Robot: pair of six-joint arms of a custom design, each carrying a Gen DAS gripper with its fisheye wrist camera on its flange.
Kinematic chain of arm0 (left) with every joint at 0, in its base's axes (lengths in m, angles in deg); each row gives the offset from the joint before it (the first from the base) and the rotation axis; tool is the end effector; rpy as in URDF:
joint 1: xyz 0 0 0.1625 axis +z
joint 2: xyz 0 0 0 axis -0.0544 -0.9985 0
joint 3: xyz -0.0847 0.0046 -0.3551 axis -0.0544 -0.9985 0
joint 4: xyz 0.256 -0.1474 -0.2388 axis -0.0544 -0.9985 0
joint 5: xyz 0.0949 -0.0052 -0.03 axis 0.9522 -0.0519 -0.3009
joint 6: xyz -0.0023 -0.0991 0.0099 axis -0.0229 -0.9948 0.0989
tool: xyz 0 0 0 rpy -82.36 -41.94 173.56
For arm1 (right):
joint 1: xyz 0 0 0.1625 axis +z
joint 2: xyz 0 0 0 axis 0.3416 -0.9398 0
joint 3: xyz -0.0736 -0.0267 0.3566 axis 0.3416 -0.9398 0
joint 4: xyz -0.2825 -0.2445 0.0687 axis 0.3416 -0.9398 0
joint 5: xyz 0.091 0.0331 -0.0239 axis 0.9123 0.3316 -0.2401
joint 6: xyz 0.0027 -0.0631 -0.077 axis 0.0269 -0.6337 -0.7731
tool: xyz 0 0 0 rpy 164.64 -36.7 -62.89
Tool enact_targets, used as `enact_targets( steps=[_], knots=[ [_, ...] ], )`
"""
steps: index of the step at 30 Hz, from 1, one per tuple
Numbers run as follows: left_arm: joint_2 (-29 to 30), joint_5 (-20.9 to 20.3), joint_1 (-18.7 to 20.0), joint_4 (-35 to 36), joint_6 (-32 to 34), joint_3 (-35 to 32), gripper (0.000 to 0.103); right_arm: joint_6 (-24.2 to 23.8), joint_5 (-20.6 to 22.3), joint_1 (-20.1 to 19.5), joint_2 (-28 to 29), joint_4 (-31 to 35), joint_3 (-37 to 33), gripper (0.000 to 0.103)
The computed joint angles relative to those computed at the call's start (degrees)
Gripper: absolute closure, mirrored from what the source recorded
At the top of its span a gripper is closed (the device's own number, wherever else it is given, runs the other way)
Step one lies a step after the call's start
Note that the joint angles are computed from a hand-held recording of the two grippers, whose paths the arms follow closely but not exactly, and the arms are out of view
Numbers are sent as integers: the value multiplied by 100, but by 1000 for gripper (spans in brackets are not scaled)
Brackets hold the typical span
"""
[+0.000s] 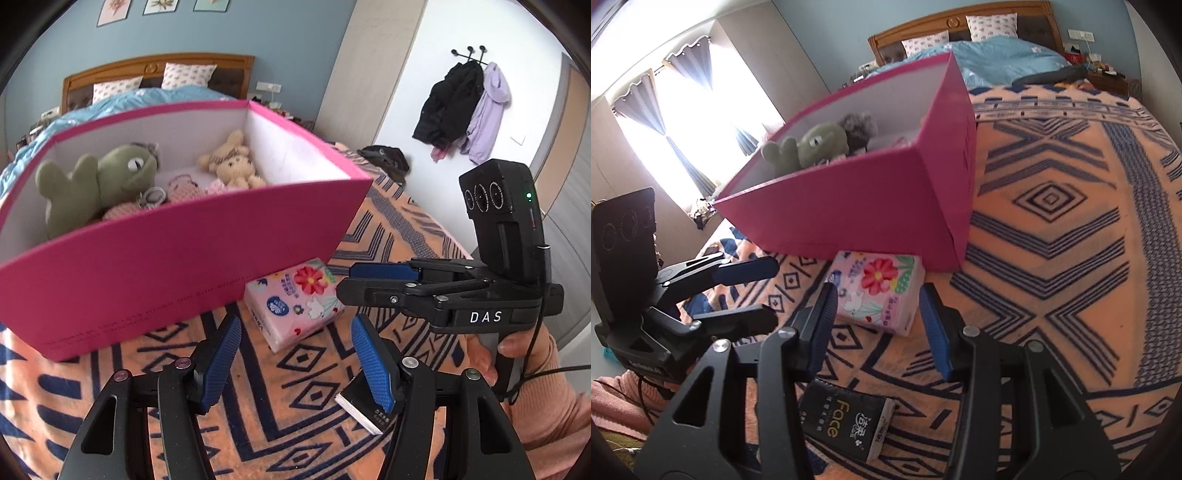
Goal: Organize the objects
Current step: 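Move the left gripper down to the pink floral tissue pack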
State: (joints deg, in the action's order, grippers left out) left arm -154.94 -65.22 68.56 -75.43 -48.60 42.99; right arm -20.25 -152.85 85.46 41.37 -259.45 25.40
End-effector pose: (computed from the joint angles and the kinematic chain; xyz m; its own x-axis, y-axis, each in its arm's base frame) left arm -0.0672 -0.5451 0.3212 -0.7691 0.4969 -0.4020 0.6262 0.7117 -0.3184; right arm 0.2789 -0.5749 0.0416 -0.8528 -0.4382 0.2839 -0.5197 0.7656 -0.3793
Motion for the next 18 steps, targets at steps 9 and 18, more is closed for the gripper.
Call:
enact_targets(
  steps=[9,18],
  knots=[
    [258,-10,76,209,-191,-193,49,95,5,-18,110,165,-115,55],
    [483,-59,214,475,-466,-443,58,143,17,-32,210,313,-287,55]
  ],
)
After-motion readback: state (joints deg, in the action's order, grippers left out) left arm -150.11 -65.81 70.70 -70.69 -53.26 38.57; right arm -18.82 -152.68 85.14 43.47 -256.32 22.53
